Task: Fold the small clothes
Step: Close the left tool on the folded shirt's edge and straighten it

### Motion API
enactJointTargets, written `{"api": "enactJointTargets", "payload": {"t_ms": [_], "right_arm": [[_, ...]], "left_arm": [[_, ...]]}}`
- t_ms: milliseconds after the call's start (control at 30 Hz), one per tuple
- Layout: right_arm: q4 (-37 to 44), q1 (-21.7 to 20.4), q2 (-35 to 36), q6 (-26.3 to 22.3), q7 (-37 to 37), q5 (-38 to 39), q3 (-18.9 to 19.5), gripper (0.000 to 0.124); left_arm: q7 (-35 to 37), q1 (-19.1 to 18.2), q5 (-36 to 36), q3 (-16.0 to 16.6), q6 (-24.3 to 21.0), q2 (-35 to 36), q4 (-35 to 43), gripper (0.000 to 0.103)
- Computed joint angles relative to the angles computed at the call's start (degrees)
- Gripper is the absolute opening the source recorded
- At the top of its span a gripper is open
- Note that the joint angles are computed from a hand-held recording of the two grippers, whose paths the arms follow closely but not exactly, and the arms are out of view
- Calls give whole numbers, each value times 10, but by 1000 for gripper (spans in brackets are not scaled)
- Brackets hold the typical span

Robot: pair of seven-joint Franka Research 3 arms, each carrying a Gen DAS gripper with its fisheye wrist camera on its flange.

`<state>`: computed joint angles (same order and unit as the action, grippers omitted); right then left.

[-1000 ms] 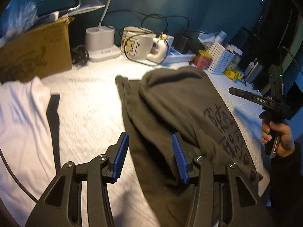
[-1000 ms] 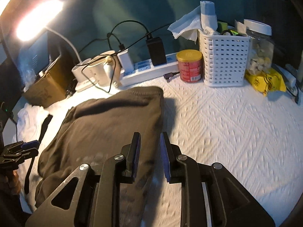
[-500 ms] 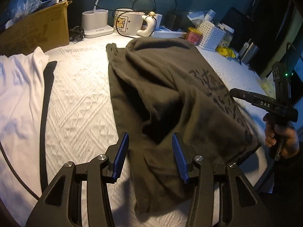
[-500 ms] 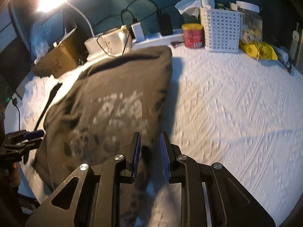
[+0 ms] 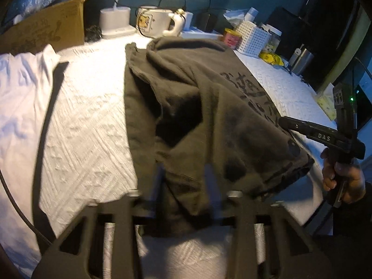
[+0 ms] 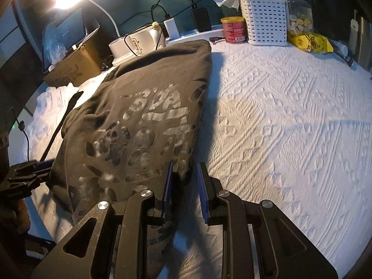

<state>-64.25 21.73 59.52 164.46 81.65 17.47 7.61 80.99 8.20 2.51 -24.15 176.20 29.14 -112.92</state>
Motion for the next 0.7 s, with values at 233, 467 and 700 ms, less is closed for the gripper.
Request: {"api": "enactJointTargets", "payload": {"t_ms": [233,467,700], "right_arm": [[-29,4,-18,9,-3,-2,-6,23],[-72,17,-45,18,-6,-21,-21,23],[-125,31,-73,41,-4,-33,-28,23]], "left_arm": [[-24,31,-3,-32,66,-41,-53,4],[-61,69,21,-51,50,-75,-91,4],[-15,121,-43,-107,-7,-66,-86,5]]}}
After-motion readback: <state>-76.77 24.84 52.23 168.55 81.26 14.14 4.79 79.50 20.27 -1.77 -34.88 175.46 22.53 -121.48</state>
